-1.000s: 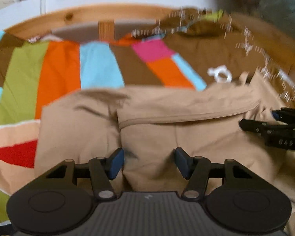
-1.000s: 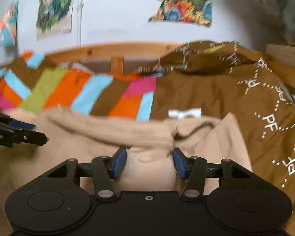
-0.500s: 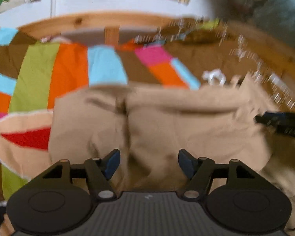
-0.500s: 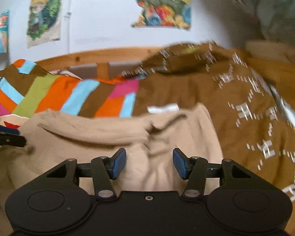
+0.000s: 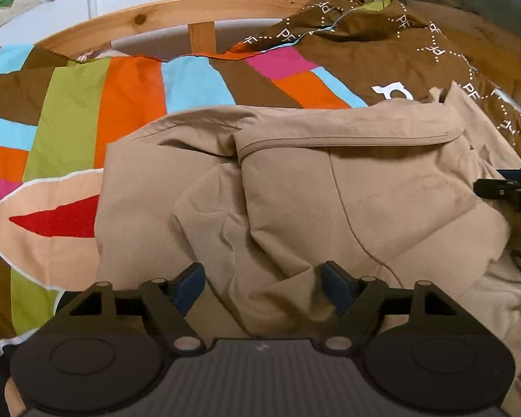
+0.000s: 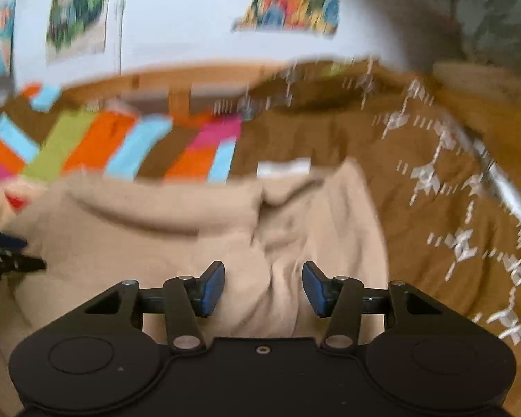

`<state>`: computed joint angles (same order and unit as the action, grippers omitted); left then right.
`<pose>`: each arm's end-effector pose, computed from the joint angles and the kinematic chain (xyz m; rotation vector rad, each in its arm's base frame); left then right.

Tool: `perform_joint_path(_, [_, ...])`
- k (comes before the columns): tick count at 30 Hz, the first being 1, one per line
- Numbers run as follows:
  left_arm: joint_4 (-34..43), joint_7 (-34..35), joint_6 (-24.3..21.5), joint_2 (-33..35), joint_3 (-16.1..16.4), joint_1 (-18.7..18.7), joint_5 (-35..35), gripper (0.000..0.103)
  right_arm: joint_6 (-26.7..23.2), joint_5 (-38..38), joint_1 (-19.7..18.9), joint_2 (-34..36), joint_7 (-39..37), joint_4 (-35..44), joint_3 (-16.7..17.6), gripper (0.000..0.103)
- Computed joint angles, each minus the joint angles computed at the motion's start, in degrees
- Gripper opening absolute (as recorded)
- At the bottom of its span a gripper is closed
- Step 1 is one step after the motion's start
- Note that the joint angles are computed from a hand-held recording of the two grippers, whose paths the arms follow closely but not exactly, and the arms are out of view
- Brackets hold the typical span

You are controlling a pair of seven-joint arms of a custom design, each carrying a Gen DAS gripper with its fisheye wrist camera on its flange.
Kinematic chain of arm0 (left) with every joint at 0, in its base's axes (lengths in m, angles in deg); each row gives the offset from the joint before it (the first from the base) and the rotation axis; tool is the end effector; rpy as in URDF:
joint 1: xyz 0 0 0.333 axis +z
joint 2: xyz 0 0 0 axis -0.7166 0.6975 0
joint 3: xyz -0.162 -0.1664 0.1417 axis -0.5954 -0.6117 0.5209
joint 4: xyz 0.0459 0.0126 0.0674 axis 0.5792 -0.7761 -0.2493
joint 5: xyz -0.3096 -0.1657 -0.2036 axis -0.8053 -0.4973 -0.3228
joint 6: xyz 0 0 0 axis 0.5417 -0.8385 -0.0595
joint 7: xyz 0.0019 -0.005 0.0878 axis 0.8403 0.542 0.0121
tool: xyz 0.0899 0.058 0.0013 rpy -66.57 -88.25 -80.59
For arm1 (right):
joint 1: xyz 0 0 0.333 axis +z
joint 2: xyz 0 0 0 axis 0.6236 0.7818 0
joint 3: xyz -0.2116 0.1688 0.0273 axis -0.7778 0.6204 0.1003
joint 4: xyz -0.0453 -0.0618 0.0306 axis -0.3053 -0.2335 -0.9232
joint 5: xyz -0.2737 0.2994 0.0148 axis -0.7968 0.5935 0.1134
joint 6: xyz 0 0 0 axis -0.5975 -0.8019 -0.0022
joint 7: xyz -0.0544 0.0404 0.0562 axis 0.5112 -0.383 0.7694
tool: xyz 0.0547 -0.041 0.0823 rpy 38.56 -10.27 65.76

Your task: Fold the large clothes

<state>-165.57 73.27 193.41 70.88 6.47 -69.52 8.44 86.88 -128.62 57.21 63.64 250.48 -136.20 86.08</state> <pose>0.5206 -0.3805 0.4121 -1.1960 2.2370 -1.0404 0.3949 0.3039 0.4352 -1.5969 1.7707 -0.9682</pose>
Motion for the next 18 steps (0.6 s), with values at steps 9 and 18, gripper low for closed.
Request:
perform_joint_path(9, [-8.96,11.02,-0.99,-9.62,-6.40,5.65,-17.65,0.096,1.93,-0.29,0.34,-4.69,3.23,-3.02,0.93,0.062])
perform_joint_path(18, [-23.66,25.26,1.33,-26.12,-1.97,-1.95,-32.32,0.102,-0.63,9.26,4.22,-14.67,-6.97,-6.39,4.96,0.088])
